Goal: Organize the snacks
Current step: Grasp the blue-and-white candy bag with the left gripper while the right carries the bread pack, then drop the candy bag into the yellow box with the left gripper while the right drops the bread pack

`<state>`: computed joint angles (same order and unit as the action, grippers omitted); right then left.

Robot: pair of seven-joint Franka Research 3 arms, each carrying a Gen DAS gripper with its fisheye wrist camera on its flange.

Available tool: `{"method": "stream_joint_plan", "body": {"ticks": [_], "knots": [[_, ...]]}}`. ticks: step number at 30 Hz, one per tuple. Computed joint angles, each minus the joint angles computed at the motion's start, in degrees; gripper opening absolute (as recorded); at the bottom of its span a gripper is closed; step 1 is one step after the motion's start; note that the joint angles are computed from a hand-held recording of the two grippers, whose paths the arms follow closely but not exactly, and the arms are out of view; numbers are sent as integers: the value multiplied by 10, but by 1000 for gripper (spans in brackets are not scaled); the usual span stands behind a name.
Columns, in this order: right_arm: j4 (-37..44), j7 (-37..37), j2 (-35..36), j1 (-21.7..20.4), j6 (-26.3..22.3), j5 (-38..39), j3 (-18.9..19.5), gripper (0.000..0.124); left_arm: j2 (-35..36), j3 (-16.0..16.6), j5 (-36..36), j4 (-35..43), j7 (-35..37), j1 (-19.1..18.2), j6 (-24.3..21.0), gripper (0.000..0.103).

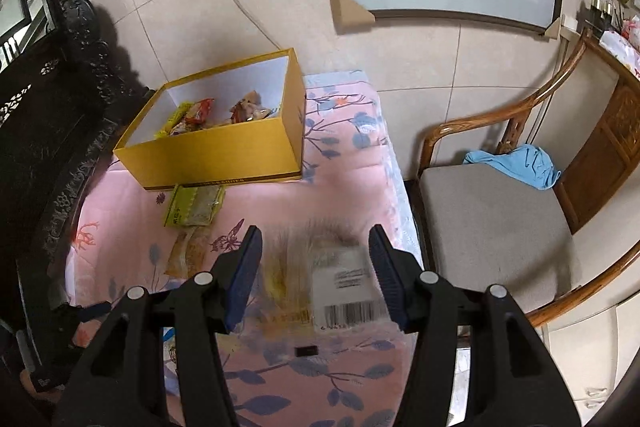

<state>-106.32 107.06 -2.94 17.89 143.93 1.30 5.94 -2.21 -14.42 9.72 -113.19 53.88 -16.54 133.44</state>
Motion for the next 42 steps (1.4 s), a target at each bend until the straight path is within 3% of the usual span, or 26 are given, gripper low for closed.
{"method": "stream_joint_plan", "body": {"ticks": [7, 8, 9, 11, 13, 15, 18, 21, 25, 27, 29, 31, 33, 35, 42], "knots": [[-60, -7, -33, -2, 19, 32, -1, 56, 81, -15, 88, 48, 193, -26, -30, 98], [-68, -2, -38, -4, 22, 31, 0, 56, 77, -16, 50, 29, 222, -18, 3, 89], [-76, 0, -42, -6, 22, 32, 0, 56, 78, -23, -15, 28, 241, -1, 8, 78], [-92, 8, -53, -13, 21, 29, -1, 57, 77, -8, -28, 39, 217, -5, -12, 56], [-110, 13, -67, -21, 20, 27, -3, 69, 84, -7, -26, 49, 212, -6, -21, 55], [-139, 37, -93, -38, 5, -3, -1, 74, 96, -8, -21, 67, 210, -9, -41, 51], [-169, 19, -122, -46, -43, -32, 7, 99, 98, -10, -59, 77, 214, -5, -56, 51], [-202, 18, -133, -31, -63, 1, 18, 99, 97, -9, -63, 79, 214, -5, -69, 51], [-233, 106, -100, -24, 23, 11, 44, 99, 70, -11, -132, 61, 228, 3, -73, 51], [-234, 111, -70, -15, 60, -5, 44, 97, 60, -9, -131, 62, 232, 3, -81, 51], [-216, 125, -47, -17, 41, -82, 54, 84, 48, -7, -119, 59, 228, 1, -93, 51], [-214, 132, -49, -5, 43, -63, 43, 69, 41, -5, -125, 57, 235, 1, -101, 51], [-208, 152, -53, -1, 21, -53, 37, 63, 48, -5, -134, 62, 240, 0, -104, 51], [-197, 174, -59, 2, -19, -60, 39, 62, 31, -4, -153, 37, 260, 3, -92, 51], [-202, 241, -104, 17, -60, -31, 48, 61, -29, 10, -211, -23, 320, 3, -50, 51]]}}
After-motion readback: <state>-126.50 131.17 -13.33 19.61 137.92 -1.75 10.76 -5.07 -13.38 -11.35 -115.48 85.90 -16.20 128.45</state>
